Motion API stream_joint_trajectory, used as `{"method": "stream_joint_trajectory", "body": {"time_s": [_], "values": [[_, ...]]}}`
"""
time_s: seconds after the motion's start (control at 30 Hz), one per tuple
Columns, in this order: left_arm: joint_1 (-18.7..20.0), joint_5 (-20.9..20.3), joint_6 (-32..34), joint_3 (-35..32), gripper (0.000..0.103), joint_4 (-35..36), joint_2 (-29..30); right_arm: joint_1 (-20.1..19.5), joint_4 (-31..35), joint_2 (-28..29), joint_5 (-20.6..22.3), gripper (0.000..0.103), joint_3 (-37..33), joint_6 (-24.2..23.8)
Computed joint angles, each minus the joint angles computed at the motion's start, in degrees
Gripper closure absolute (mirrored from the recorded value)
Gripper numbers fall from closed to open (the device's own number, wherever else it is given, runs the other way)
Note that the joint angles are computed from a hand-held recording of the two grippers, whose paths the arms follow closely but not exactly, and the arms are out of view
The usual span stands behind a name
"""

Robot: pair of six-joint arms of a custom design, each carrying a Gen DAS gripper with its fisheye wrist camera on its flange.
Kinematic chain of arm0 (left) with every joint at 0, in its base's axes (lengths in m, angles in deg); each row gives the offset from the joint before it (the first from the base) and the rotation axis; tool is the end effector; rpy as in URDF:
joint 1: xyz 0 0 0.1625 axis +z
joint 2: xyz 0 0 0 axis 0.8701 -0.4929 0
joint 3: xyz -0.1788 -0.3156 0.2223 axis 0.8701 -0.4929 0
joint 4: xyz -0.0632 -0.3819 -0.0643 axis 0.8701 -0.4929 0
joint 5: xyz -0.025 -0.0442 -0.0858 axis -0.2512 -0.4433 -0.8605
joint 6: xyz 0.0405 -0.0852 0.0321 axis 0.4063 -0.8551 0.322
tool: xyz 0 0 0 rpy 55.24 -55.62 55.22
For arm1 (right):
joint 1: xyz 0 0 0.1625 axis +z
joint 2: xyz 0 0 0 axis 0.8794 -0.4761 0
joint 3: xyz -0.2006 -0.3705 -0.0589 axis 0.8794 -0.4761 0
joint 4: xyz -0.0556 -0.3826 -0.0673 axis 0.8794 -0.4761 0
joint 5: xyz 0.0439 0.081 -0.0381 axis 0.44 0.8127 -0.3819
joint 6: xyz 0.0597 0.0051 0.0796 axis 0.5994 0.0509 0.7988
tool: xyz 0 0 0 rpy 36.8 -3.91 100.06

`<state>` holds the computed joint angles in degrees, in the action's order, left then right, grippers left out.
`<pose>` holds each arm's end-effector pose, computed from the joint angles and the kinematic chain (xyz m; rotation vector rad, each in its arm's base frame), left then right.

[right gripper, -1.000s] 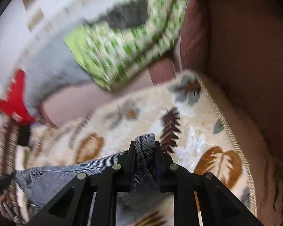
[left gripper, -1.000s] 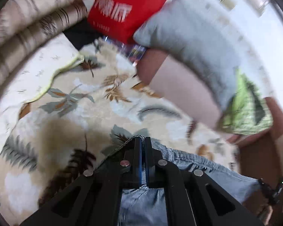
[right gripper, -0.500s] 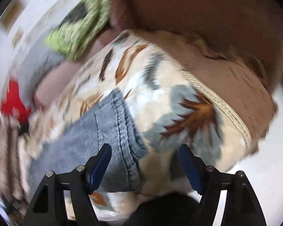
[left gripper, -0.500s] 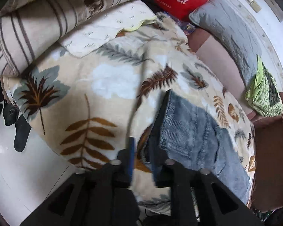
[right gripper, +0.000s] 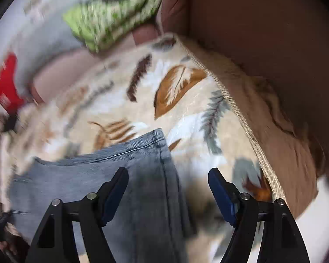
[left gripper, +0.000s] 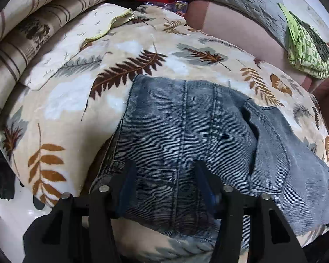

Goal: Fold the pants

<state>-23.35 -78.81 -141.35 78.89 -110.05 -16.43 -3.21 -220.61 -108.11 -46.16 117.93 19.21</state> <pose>-0.2565 -0.4575 0.0438 0.0496 2.3660 -0.7631 -0.1237 -0.4025 0.4756 -0.3008 -2.3138 0.8730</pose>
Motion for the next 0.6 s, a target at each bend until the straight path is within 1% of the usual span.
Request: {"method": "stream_joint_trajectory", "body": {"time_s": [0.03, 0.07, 0.1, 0.13, 0.2, 0.27, 0.3, 0.37, 0.4, 0.43, 0.47, 0.5, 0.53, 0.57, 0.6], "values": [[-0.2, 0.4, 0.3, 0.5, 0.044, -0.9, 0.1, 0.8, 3.1, 2.5, -2.5, 0.037, -2.3, 0.2], [-0.6, 1.3, 0.8, 0.6, 0.043, -0.4, 0.3, 1.5, 4.8, 5.5, -5.0, 0.072, -4.3, 0.0], [-0.6, 1.8, 1.7, 0.2, 0.043, -0.4, 0.8, 2.3, 4.2, 7.0, -7.0, 0.086, -4.8, -0.7], [-0.5, 2.0, 2.4, 0.4, 0.042, -1.1, 1.1, 3.8, 1.2, 8.4, -9.9, 0.088, -4.7, -2.5], [-0.4, 2.6, 3.5, 0.8, 0.041, -2.4, 1.4, 6.2, -3.9, 8.7, -11.6, 0.090, -3.9, -5.5], [-0.5, 3.2, 4.2, 0.6, 0.040, -2.5, 1.9, 8.0, -7.9, 8.4, -12.5, 0.090, -3.6, -7.7], [-0.6, 3.4, 4.5, 0.8, 0.039, -2.8, 1.9, 8.8, -10.7, 8.3, -12.2, 0.090, -3.7, -8.8], [-0.7, 3.7, 4.8, 1.4, 0.039, -4.0, 1.8, 9.1, -14.2, 8.8, -11.5, 0.090, -3.9, -9.3], [-0.6, 3.8, 4.9, 1.5, 0.039, -4.7, 2.0, 8.8, -13.8, 9.5, -11.7, 0.090, -4.3, -8.6], [-0.6, 4.1, 4.9, 1.7, 0.038, -5.7, 2.2, 8.0, -12.9, 11.3, -13.3, 0.089, -5.1, -8.3], [-0.7, 4.4, 4.7, 1.8, 0.038, -6.2, 2.3, 7.1, -12.2, 13.5, -14.9, 0.088, -5.8, -8.7], [-0.8, 4.5, 4.3, 1.7, 0.038, -5.7, 2.3, 6.0, -11.2, 15.0, -15.2, 0.087, -6.6, -9.2], [-0.9, 4.4, 3.9, 1.5, 0.038, -4.8, 2.1, 4.5, -12.4, 14.6, -13.1, 0.085, -5.5, -9.9], [-1.0, 4.0, 3.1, 1.5, 0.038, -3.7, 1.5, 3.8, -14.0, 13.1, -10.7, 0.075, -4.3, -9.0], [-1.0, 3.5, 1.8, 1.4, 0.038, -2.6, 0.7, 3.5, -13.8, 11.3, -9.2, 0.061, -3.4, -7.2]]}}
